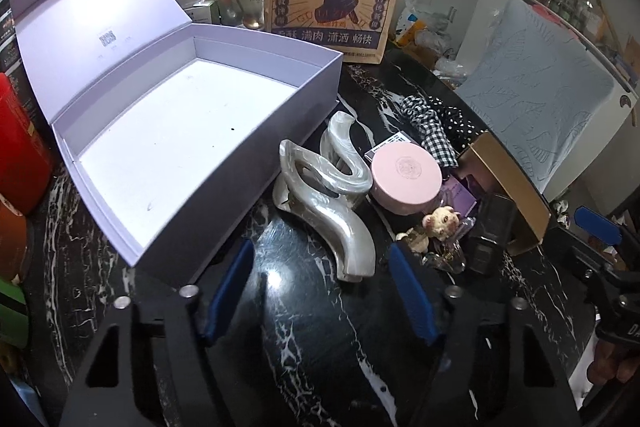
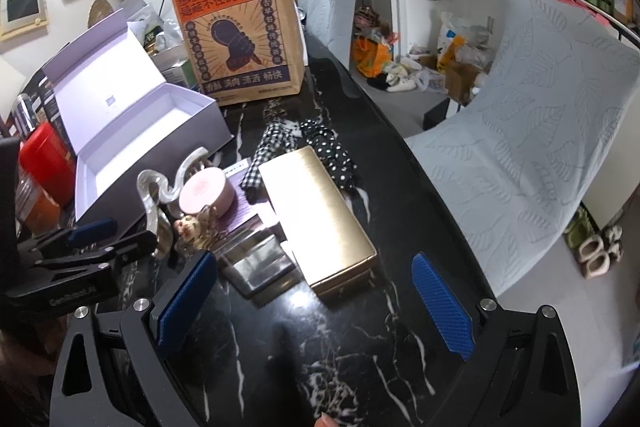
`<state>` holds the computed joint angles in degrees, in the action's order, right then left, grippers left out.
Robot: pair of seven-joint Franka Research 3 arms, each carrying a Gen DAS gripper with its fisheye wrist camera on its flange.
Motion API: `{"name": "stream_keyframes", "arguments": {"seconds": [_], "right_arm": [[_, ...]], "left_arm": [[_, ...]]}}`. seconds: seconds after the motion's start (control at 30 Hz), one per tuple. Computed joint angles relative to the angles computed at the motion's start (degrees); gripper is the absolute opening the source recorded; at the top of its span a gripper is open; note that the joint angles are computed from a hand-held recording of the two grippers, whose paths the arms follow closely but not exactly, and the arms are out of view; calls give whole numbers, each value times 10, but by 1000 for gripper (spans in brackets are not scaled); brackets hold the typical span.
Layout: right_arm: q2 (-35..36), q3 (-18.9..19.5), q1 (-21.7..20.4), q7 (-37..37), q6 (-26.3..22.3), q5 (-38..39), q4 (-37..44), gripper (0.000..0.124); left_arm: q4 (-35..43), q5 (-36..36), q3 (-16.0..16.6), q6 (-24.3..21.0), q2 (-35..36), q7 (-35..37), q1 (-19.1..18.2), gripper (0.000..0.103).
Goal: Organize rigid objects
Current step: 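Lower the left gripper onto the white S-shaped clip while the right approaches the gold case, then close the right gripper on the gold case while the left grips the white clip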
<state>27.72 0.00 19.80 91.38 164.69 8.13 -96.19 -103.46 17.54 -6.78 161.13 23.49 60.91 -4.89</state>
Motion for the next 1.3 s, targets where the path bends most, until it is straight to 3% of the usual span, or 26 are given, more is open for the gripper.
{"name": "stream_keyframes", "arguments": {"seconds": [0.2, 0.33, 0.47, 0.53, 0.67, 0.93, 1.0, 1.3], "right_arm": [[15, 14, -14, -24, -6, 16, 21, 99], [34, 19, -19, -39, -15, 25, 47, 92], [55, 43, -40, -73, -37, 53, 78, 80], [63, 49, -47, -83, -50, 68, 92, 76], [70, 72, -68, -116, -64, 110, 103, 71], [68, 69, -69, -132, -60, 145, 95, 60], [68, 54, -58, -118, -62, 134, 94, 55], [48, 53, -53, -131, -45, 125, 60, 48]], "left_arm": [[26, 0, 0, -15, 21, 3, -2, 65], [43, -8, -6, -22, 35, 11, 2, 48], [58, -21, -10, -36, 50, 20, 4, 39], [60, -13, -3, -37, 51, 17, -3, 27], [62, 4, 9, -42, 52, 3, -13, 21], [40, 5, 3, -37, 37, 1, -6, 21], [31, 3, 1, -36, 31, 1, -5, 21], [-25, -1, -1, -25, -10, -7, -2, 20]]}}
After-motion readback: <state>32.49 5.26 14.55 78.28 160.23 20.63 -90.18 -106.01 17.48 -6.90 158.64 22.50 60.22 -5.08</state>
